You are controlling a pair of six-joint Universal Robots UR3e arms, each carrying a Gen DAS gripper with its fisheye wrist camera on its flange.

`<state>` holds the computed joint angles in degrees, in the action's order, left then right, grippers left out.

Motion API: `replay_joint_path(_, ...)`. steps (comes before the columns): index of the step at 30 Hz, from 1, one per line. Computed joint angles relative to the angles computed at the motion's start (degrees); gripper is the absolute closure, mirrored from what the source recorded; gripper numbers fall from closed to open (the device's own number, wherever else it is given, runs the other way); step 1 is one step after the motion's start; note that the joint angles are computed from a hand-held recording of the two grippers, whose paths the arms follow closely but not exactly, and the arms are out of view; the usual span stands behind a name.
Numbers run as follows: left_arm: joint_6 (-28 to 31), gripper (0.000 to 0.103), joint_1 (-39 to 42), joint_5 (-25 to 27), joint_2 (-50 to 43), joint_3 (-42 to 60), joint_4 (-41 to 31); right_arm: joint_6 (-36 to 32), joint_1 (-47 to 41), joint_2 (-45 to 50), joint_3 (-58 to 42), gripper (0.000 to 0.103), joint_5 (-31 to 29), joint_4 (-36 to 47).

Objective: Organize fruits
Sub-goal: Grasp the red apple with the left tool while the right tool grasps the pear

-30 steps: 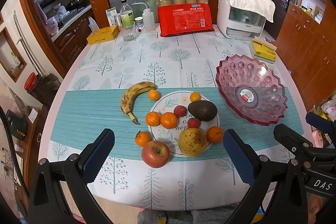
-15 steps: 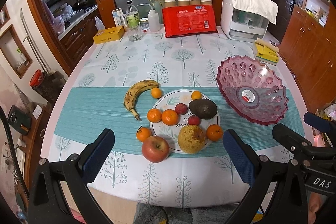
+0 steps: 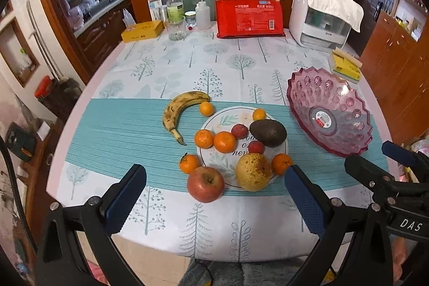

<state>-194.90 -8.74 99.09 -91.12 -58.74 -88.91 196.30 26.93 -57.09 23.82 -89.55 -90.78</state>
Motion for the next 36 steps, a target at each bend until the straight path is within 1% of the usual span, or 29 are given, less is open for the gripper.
replay_joint_path(3, 1.57, 0.001, 3.1, -1.82, 1.05, -3.84, 2.37, -0.7, -0.05, 1.84, -1.96, 0.003, -0.01, -0.2)
replay_joint_path(6, 2.86, 0.001, 5.52, -1.52, 2.44, -9.47, 5.51, -2.01, 0.0, 3.83, -3.08, 0.003, -0.26, -0.83)
replay_joint_path(10, 5.83, 0.001, 8.93, -2.22, 4.88, -18.54, 10.33, -4.04, -0.08, 5.94, -1.89, 0.003, 1.38, -3.44)
replay_joint_path(12, 7.41, 0.001, 11.41, -4.55, 6.1, -23.22, 12.11, -5.22, 0.23, 8.59, -3.53, 0.003, 2.06, -3.51)
replay_joint_path(15, 8.19, 0.001, 14.11, -7.99, 6.65, -28.56, 14.14, -7.55, 0.91, 12.52, -6.13, 0.003, 2.76, -3.3)
replay_joint_path(19, 8.93, 0.001, 16.0, -10.71, 6.78, -34.66, 18.17, -10.6, 1.73, 15.33, -5.86, 0.003, 3.31, -5.84)
replay_joint_path(20, 9.03, 0.001, 16.19, -10.84, 6.28, -35.59, 19.0, -11.15, 1.89, 15.54, -4.87, 0.003, 3.52, -7.18)
replay_joint_path(22, 8.92, 0.001, 16.91, -11.65, 5.0, -37.28, 20.19, -12.27, 2.23, 17.49, -5.96, 0.003, 3.4, -7.47)
replay_joint_path(26, 8.69, 0.001, 19.26, -15.5, 2.85, -39.24, 21.57, -14.66, 2.73, 21.32, -9.41, 0.004, 3.66, -6.29)
replay_joint_path(27, 8.74, 0.001, 19.35, -15.82, 2.03, -39.18, 21.67, -15.64, 2.92, 21.86, -9.37, 0.006, 3.71, -6.57)
replay_joint_path(29, 9.34, 0.001, 19.82, -17.28, 1.05, -39.03, 21.78, -17.29, 3.51, 24.72, -13.86, 0.011, 2.84, -3.71)
replay_joint_path(30, 9.54, 0.001, 19.75, -17.56, 0.23, -38.46, 21.61, -18.56, 3.83, 25.28, -14.21, 0.013, 2.78, -3.54)
replay_joint_path(36, 10.9, 0.001, 18.83, -18.99, -2.77, -35.3, 19.73, -23.86, 6.7, 23.72, -7.46, 0.014, -0.38, -9.82)
